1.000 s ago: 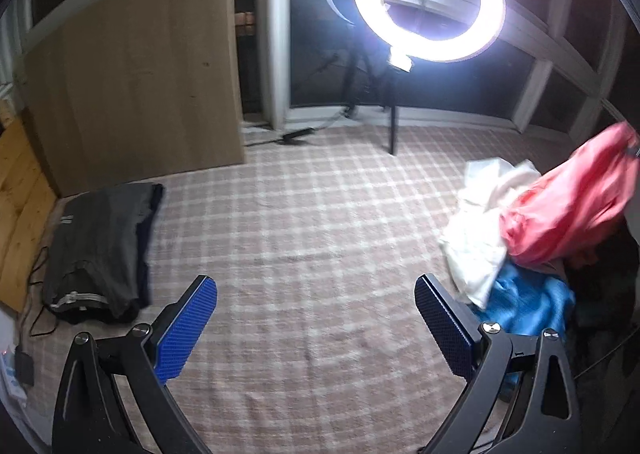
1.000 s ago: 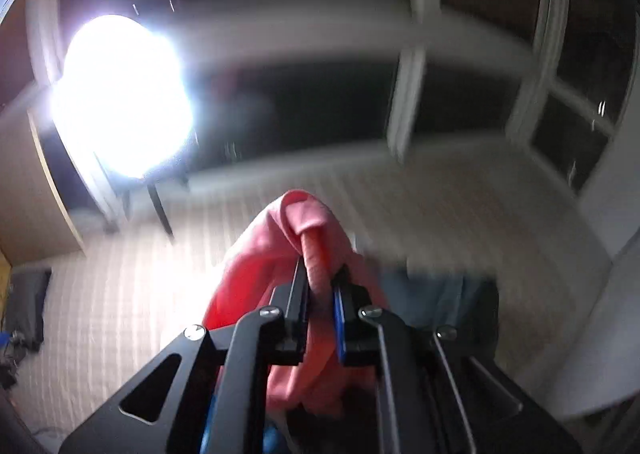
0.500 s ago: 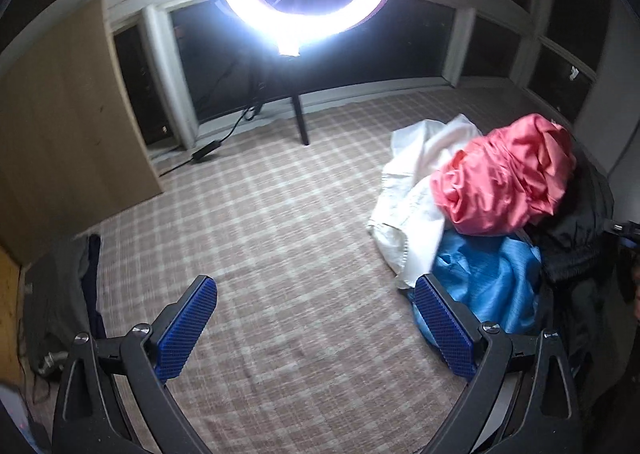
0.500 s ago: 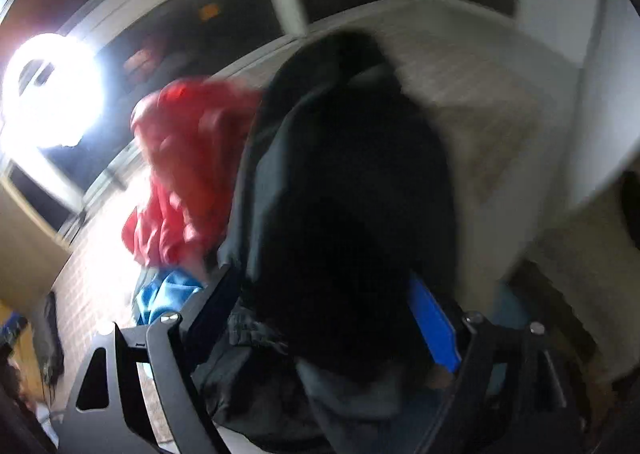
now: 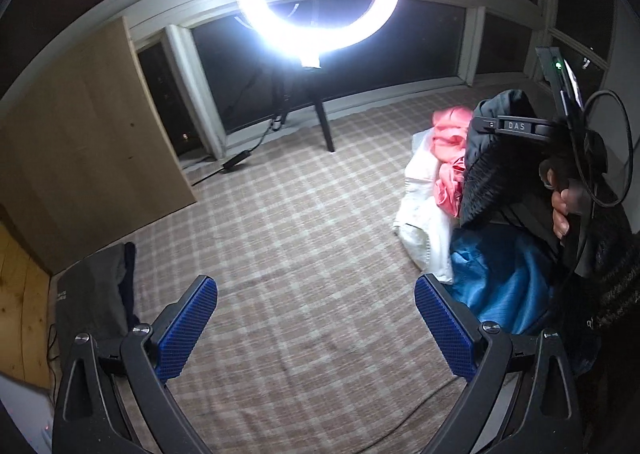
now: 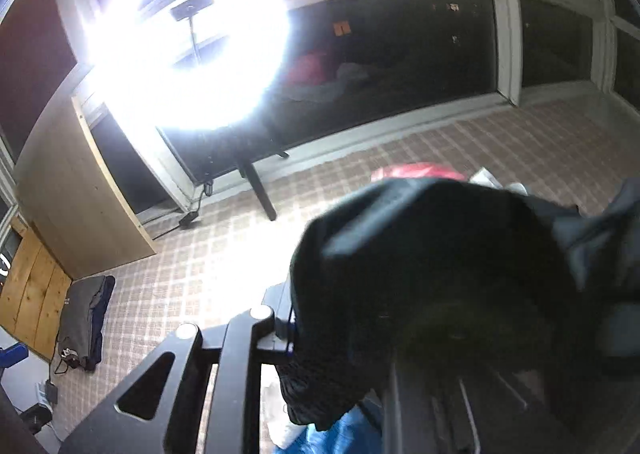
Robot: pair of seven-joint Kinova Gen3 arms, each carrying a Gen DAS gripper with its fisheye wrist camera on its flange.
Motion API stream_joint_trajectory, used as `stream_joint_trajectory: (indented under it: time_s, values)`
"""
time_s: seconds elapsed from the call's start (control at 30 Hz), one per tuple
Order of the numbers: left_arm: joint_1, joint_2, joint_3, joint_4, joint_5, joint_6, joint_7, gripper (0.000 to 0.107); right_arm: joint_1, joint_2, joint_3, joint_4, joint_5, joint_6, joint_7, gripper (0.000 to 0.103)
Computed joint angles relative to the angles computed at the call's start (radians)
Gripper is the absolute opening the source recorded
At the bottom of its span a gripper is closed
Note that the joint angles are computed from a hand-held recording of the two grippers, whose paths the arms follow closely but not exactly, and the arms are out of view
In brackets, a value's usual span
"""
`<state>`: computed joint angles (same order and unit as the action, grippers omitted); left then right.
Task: Fold clothes
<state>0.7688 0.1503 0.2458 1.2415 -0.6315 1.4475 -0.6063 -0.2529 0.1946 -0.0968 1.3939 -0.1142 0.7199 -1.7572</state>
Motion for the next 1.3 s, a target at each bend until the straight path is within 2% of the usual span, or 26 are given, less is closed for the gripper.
stream_joint_trajectory:
  time_s: [0.1, 0.2, 0.3, 0.4, 0.47, 0.57, 0.63, 0.67, 0.7, 0.77, 0.83, 0.9, 0.97, 1.03, 1.07, 1.1, 1.13, 1.17, 1.3]
  values:
    - [-0.013, -0.015, -0.004, 0.021, 0.011, -0.010, 0.009, 0.099, 0.036, -0.072, 0.013, 0.075, 0.081, -0.026, -0.076, 0.013]
    - [-0.028, -0.035, 0.001, 0.052, 0.019, -0.034, 0.021, 0.099, 0.163, -0.170, -0.022, 0.151, 0.196, -0.009, -0.182, 0.012]
    - [-0.049, -0.054, 0.009, 0.087, 0.035, -0.064, 0.031, 0.099, 0.292, -0.237, -0.015, 0.152, 0.291, 0.099, -0.270, 0.012]
    - [-0.072, -0.059, 0.015, 0.108, 0.061, -0.087, 0.029, 0.099, 0.419, -0.252, -0.021, 0.133, 0.409, 0.221, -0.299, 0.012]
    - [-0.082, -0.054, 0.019, 0.110, 0.073, -0.094, 0.024, 0.099, 0.438, -0.225, -0.022, 0.092, 0.437, 0.303, -0.271, 0.014]
    - [-0.081, -0.047, 0.022, 0.106, 0.076, -0.101, 0.024, 0.099, 0.432, -0.236, -0.024, 0.019, 0.407, 0.415, -0.204, 0.020]
    - [-0.075, -0.045, 0.024, 0.103, 0.072, -0.103, 0.028, 0.099, 0.434, -0.249, -0.099, -0.022, 0.398, 0.429, -0.191, 0.023]
    - [-0.072, -0.046, 0.025, 0.103, 0.071, -0.106, 0.030, 0.099, 0.433, -0.257, -0.126, -0.036, 0.372, 0.416, -0.173, 0.029]
    - [-0.069, -0.046, 0.026, 0.103, 0.068, -0.107, 0.034, 0.099, 0.415, -0.254, -0.139, -0.050, 0.332, 0.400, -0.139, 0.050]
    - [-0.061, -0.046, 0.027, 0.102, 0.060, -0.101, 0.048, 0.099, 0.336, -0.198, -0.139, -0.115, 0.250, 0.413, -0.067, 0.083]
    - [-0.057, -0.054, 0.028, 0.107, 0.056, -0.094, 0.068, 0.099, 0.244, -0.106, -0.105, -0.151, 0.169, 0.389, 0.010, 0.083]
    - [-0.059, -0.070, 0.028, 0.118, 0.058, -0.081, 0.091, 0.099, 0.151, -0.014, -0.059, -0.161, 0.098, 0.324, 0.078, 0.083]
    - [-0.059, -0.084, 0.036, 0.126, 0.043, -0.042, 0.122, 0.099, 0.066, 0.079, 0.027, -0.197, 0.081, 0.312, 0.094, 0.083]
    - [-0.059, -0.100, 0.047, 0.137, 0.021, 0.008, 0.155, 0.099, 0.027, 0.172, 0.071, -0.273, 0.096, 0.346, 0.092, 0.082]
    - [-0.063, -0.111, 0.051, 0.148, 0.016, 0.027, 0.169, 0.099, 0.035, 0.218, 0.069, -0.319, 0.084, 0.371, 0.102, 0.067]
    - [-0.069, -0.124, 0.055, 0.161, 0.013, 0.044, 0.181, 0.099, 0.061, 0.247, 0.049, -0.365, 0.057, 0.404, 0.103, 0.012]
    - [-0.077, -0.137, 0.061, 0.174, 0.011, 0.061, 0.193, 0.099, 0.102, 0.258, 0.011, -0.396, 0.017, 0.428, 0.102, 0.006]
    - [-0.087, -0.152, 0.066, 0.190, 0.012, 0.071, 0.204, 0.099, 0.141, 0.250, -0.031, -0.413, -0.021, 0.436, 0.111, 0.003]
    - [-0.153, -0.234, 0.077, 0.275, 0.038, 0.052, 0.221, 0.099, 0.209, 0.155, -0.157, -0.394, -0.056, 0.364, 0.152, 0.003]
